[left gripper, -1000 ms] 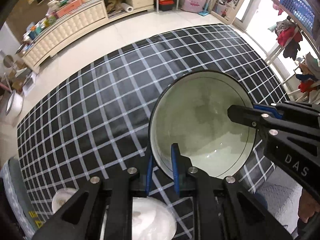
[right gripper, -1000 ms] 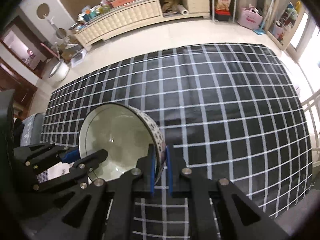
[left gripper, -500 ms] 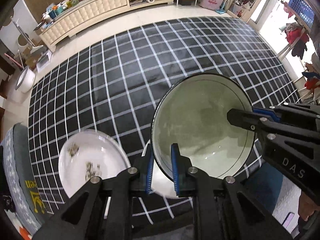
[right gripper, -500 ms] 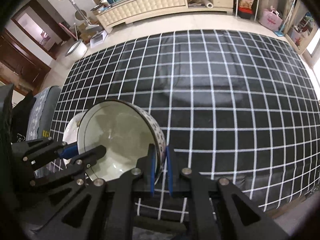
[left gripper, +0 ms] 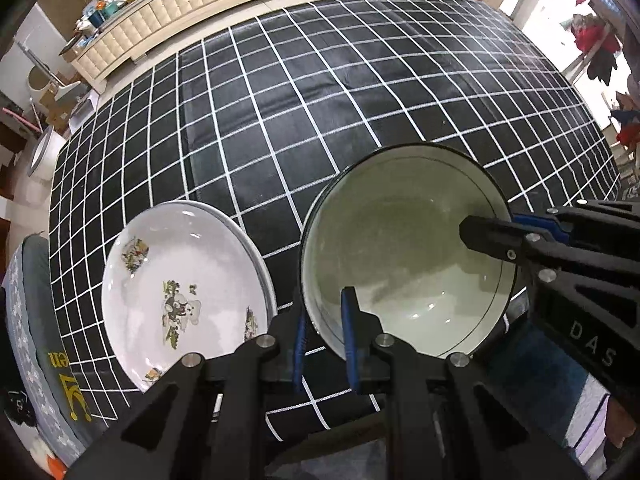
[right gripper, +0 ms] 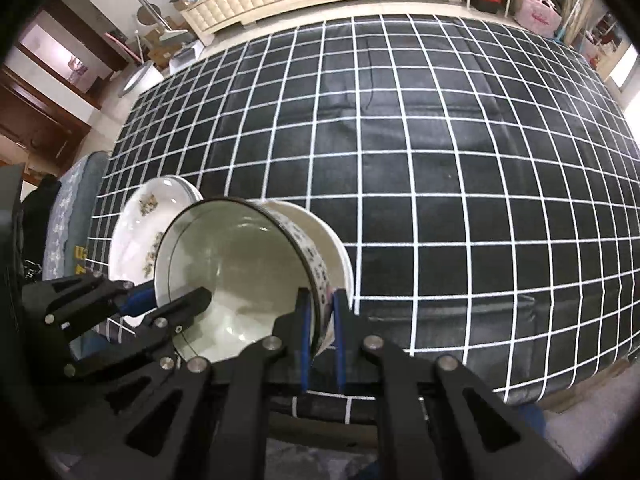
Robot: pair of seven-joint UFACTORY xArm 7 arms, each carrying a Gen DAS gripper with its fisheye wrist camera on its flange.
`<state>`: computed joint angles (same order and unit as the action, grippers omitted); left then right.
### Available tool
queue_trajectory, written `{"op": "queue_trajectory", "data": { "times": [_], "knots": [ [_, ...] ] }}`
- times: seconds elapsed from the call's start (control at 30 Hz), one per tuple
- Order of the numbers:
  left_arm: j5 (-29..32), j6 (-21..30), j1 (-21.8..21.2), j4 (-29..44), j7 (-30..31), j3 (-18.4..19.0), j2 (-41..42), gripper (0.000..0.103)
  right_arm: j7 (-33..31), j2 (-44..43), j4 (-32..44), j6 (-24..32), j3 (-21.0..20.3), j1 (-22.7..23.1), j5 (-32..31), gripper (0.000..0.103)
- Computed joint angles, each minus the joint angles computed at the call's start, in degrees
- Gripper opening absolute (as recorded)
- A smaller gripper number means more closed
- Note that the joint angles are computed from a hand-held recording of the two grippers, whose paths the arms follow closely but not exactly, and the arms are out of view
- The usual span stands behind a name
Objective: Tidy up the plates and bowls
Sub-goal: 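Carry the floral bowl into the nested white bowls, open left tool, then grasp the rim of the nested bowl stack with the left tool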
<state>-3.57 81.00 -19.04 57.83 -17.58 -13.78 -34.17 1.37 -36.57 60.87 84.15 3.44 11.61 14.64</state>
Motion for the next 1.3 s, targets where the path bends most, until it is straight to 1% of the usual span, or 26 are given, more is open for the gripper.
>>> {"op": "queue_trajectory", "data": {
  "times": [0.13, 0.33, 0.43, 0.53, 0.57, 0.63, 0.7, 0.73, 0.77, 0.83, 0.9, 0.93, 1.03, 1.13, 1.3],
  "knots": [
    [0.5, -1.3, -0.1, -1.2, -0.4, -0.5, -0.3, 0.014, 0.3, -0.3, -0.5, 0.7, -0.1, 0.0, 0.2, 0.013],
    [0.3, -0.3, -0.3, -0.7, 0.1, -0.1, 0.2, 0.014, 0.9, -0.5, -0.4, 1.2, 0.5, 0.1, -0.4, 0.014],
    [1.2, -0.4, 0.0, -0.4, -0.4, -0.5, 0.1, 0.014, 1.0, -0.3, -0.2, 1.6, 0.4, 0.2, -0.3, 0.02],
    [1.7, -0.8, -0.1, -0.1, 0.2, -0.4, -0.3, 0.015, 1.0, -0.4, 0.0, 1.8, 0.7, 0.2, -1.0, 0.021],
    [1.7, -0.8, -0.1, 0.0, 0.4, -0.4, -0.3, 0.016, 1.1, -0.3, 0.2, 2.0, 0.8, 0.2, -1.1, 0.024],
    [2.0, -0.5, 0.0, 0.3, 0.7, -0.4, -0.3, 0.016, 1.5, -0.4, 0.7, 2.3, 0.8, 0.0, -1.5, 0.025],
    [2.0, -0.3, 0.2, 0.4, 0.5, -0.3, -0.6, 0.02, 1.3, -0.5, 1.4, 2.7, 1.2, -0.2, -2.8, 0.043],
    [1.7, -0.4, 0.2, 0.3, 0.5, -0.1, -0.9, 0.022, 1.1, -0.6, 1.7, 2.7, 1.3, -0.3, -3.4, 0.061],
    [1.4, -0.4, 0.2, 0.2, 0.5, 0.1, -1.2, 0.023, 0.9, -0.8, 1.9, 2.6, 1.3, -0.3, -3.8, 0.069],
    [0.8, -0.3, 0.4, 0.1, 0.5, 0.4, -1.7, 0.023, 1.0, -1.0, 2.5, 2.8, 1.3, -0.6, -4.4, 0.07],
    [0.3, -0.4, 0.6, 0.0, 0.3, 0.6, -2.2, 0.028, 1.2, -1.0, 3.2, 3.5, 1.2, -0.7, -4.4, 0.076],
    [-0.1, -0.6, 0.6, -0.3, 0.3, 0.9, -2.6, 0.033, 1.2, -1.0, 3.5, 3.7, 1.3, -0.8, -4.7, 0.079],
    [-1.1, -0.9, 0.9, -1.0, 0.4, 1.6, -3.8, 0.035, 1.5, -0.9, 3.7, 4.1, 2.0, -1.1, -5.9, 0.079],
    [-2.0, -1.6, 1.2, -1.9, 0.6, 2.0, -4.5, 0.04, 2.0, -0.5, 3.0, 3.8, 2.1, -0.9, -5.4, 0.079],
    [-3.4, -3.0, 1.1, -3.6, 1.5, 2.4, -4.0, 0.04, 3.5, 0.6, 1.3, 3.9, 2.2, -0.8, -4.6, 0.079]
  ]
}}
